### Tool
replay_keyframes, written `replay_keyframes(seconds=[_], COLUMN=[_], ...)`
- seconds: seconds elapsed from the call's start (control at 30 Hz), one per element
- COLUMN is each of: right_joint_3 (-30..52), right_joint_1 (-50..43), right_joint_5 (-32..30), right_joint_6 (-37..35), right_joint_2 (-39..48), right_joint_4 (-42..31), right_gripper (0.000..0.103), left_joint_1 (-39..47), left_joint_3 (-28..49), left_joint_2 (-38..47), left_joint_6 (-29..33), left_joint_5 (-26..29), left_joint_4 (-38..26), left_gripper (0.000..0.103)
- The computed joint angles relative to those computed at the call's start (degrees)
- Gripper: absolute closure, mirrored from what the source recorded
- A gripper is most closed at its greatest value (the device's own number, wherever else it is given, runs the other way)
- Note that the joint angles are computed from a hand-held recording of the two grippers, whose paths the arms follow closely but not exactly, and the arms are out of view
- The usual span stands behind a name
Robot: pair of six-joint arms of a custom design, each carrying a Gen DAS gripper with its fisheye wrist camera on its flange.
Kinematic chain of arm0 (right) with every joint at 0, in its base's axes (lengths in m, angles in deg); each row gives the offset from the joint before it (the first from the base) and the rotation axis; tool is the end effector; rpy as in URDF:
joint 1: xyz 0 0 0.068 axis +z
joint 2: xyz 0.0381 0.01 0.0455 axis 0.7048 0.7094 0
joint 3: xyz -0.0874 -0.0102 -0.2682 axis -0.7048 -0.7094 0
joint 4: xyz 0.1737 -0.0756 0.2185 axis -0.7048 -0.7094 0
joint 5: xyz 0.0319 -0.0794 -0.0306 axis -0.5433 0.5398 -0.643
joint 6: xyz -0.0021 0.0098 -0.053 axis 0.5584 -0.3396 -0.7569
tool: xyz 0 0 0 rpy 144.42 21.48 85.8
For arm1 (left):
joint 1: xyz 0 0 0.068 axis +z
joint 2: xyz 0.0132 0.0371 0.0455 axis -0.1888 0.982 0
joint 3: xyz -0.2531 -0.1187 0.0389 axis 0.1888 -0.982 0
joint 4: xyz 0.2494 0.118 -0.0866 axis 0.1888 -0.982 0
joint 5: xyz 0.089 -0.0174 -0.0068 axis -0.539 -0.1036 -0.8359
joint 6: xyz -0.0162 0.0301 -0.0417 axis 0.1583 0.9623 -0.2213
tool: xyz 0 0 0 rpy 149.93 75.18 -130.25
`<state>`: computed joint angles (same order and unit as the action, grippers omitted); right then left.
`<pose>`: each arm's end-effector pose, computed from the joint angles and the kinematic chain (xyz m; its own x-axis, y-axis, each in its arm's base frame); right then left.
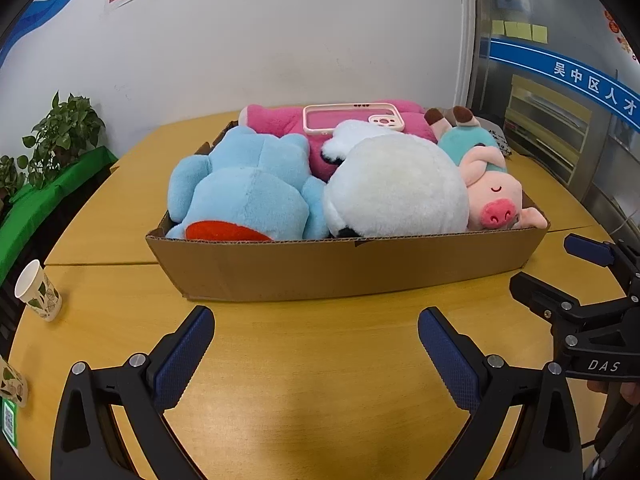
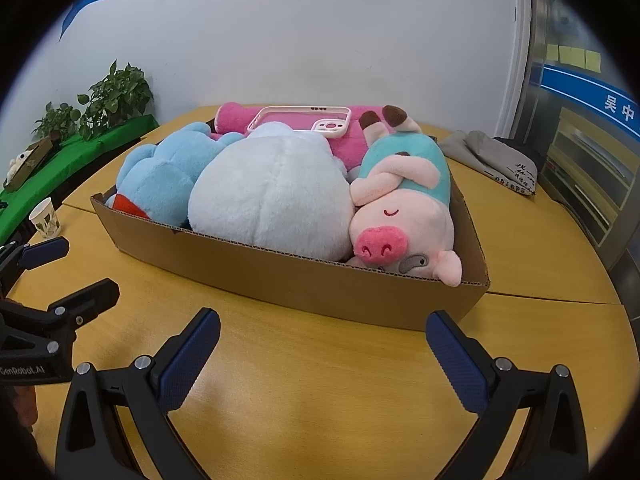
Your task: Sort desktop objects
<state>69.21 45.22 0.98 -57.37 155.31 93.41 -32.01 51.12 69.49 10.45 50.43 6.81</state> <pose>0.2680 0.0068 0.1448 -0.6418 -0.2062 -0.7386 -0.2426 0.9683 -0.0595 0.2503 -0.0862 0.1381 -0.6786 0.0301 -0.7339 0.0146 0.9995 0.0276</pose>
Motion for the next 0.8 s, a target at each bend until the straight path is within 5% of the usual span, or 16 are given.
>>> replay_keyframes(seconds=[0.1,0.27,0.43,0.57,0.67,0.8], right_joint_3=[0.64,-0.09,3.38,16.77,26.79,29.12], right_joint_1=[0.84,-3.76,-18.01,-32.62,-38.04,-41.25], right_joint_5=[0.22,-7.05,-19.69,-28.61,-27.46,-27.28], right_joint_6=[0.35,-3.87,-18.87,-39.75,-50.11,-51.58], right_joint_2=[0.86,-0.09,8.02,25.43,36.48,38.23], right_joint_4=[0.15,0.05,-2.15,-15.77,-25.26,-25.39], right_gripper=[0.000,0.000,0.000,0.000,0.000,0.000], left_joint_1=[-1.25,4.81,19.25,32.75,39.70,42.35], left_joint_3=[1.20,-0.90,-3.06,-1.77,1.90,5.45], left_joint_2=[1.02,-0.52,1.22,9.85,18.06,24.63], left_joint_6=[-1.60,0.34,14.09,28.43,34.22,37.71], left_joint_5=[-1.16,7.50,19.43,27.95,31.48,34.20], left_joint_4=[-0.07,2.02,4.42,4.64,5.14,6.22], left_gripper=[0.000,0.000,0.000,0.000,0.000,0.000])
